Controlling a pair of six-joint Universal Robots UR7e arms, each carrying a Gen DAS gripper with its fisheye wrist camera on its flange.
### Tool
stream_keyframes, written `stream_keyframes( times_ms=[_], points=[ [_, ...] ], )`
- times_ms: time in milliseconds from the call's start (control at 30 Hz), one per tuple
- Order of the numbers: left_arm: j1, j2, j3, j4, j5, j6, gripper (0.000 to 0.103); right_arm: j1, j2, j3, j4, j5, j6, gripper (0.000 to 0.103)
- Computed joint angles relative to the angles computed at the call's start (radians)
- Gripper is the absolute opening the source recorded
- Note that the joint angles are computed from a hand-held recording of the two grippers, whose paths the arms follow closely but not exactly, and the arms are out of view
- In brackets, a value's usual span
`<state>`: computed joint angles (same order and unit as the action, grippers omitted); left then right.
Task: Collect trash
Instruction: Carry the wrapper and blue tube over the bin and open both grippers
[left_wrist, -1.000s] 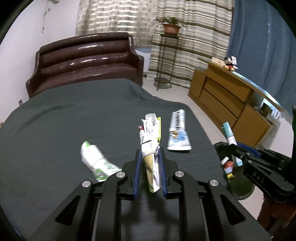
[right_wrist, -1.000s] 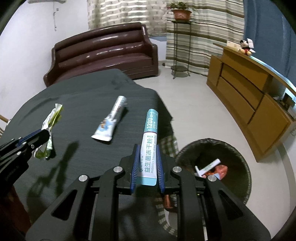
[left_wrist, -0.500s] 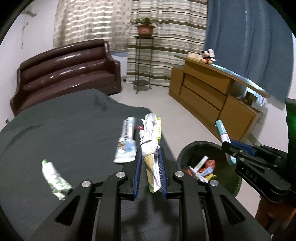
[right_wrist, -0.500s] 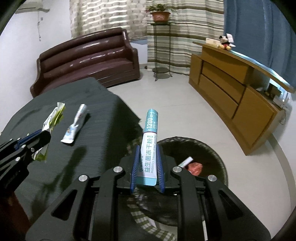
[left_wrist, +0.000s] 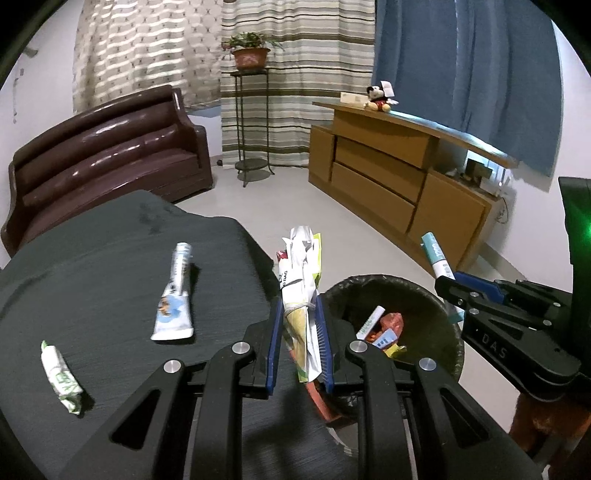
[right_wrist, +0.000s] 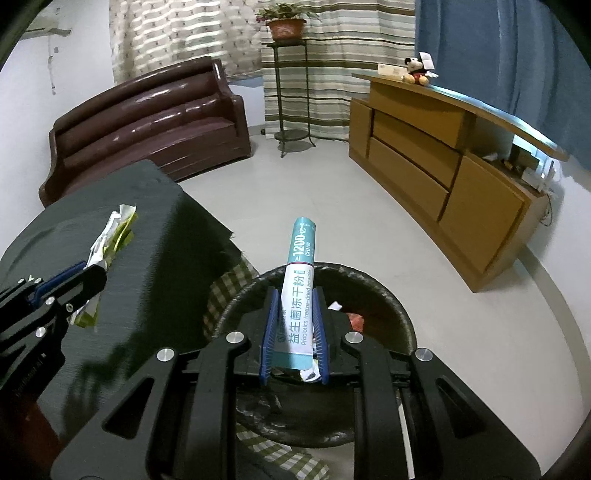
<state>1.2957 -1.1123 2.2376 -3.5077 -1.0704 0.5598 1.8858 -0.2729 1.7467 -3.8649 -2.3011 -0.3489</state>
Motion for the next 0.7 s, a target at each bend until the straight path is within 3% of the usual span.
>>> stream_keyframes(
  times_ms=[700],
  points=[
    [-0.026, 0.131, -0.062, 0.012, 0.017, 0.015, 0.019, -0.076, -0.031, 0.035, -0.021, 0.012, 0.040, 0.019]
  ],
)
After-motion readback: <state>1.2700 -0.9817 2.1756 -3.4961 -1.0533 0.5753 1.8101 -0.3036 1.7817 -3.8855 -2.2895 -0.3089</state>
